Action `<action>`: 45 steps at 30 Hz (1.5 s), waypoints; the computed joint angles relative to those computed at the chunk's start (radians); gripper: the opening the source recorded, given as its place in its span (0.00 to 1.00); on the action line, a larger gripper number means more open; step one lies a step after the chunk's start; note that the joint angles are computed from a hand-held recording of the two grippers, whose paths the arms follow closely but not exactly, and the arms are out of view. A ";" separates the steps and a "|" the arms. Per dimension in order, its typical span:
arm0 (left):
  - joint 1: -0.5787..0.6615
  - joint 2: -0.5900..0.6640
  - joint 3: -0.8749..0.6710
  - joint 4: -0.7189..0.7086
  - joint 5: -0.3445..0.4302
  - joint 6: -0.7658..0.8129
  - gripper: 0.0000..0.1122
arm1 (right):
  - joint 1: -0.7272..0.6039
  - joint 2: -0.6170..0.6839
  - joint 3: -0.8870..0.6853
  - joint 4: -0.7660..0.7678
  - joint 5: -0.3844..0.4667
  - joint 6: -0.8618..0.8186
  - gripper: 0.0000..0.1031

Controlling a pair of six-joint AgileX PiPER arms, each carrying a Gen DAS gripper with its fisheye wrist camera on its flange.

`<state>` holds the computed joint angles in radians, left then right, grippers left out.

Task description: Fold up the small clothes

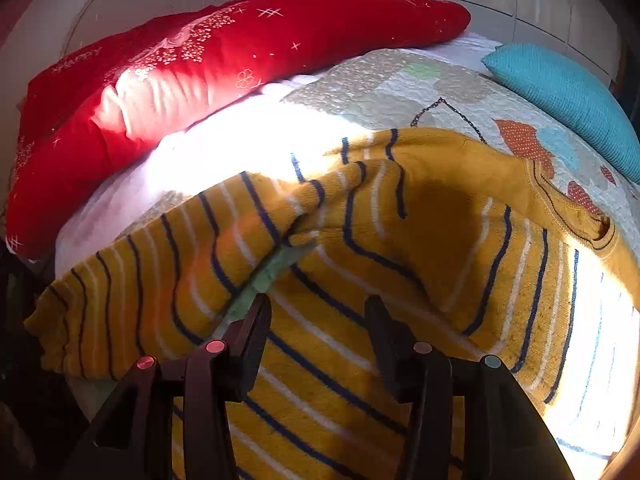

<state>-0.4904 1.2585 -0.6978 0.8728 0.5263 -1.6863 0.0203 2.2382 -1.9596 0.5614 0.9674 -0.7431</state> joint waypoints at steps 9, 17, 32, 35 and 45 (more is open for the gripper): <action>0.163 -0.149 0.105 -0.038 0.055 -0.024 0.59 | 0.205 -0.375 0.577 0.192 -0.140 -0.464 0.57; 0.334 -0.254 0.205 -0.148 -0.033 0.079 0.61 | 0.537 -0.493 0.913 0.209 -0.571 -0.729 0.57; 0.181 -0.163 0.114 -0.088 -0.007 0.015 0.61 | 0.115 -0.455 0.521 0.398 -0.251 -0.391 0.05; 0.145 -0.113 0.073 -0.087 -0.023 0.025 0.61 | -0.115 -0.353 0.326 0.365 -0.178 -0.219 0.05; 0.050 0.141 -0.139 -0.233 -0.099 0.218 0.61 | -0.511 0.202 -0.364 -0.052 0.067 0.359 0.06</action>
<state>-0.4407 1.3999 -0.8370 0.6402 0.4271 -1.4681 -0.4912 2.4403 -2.3235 0.5089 1.0349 -0.3841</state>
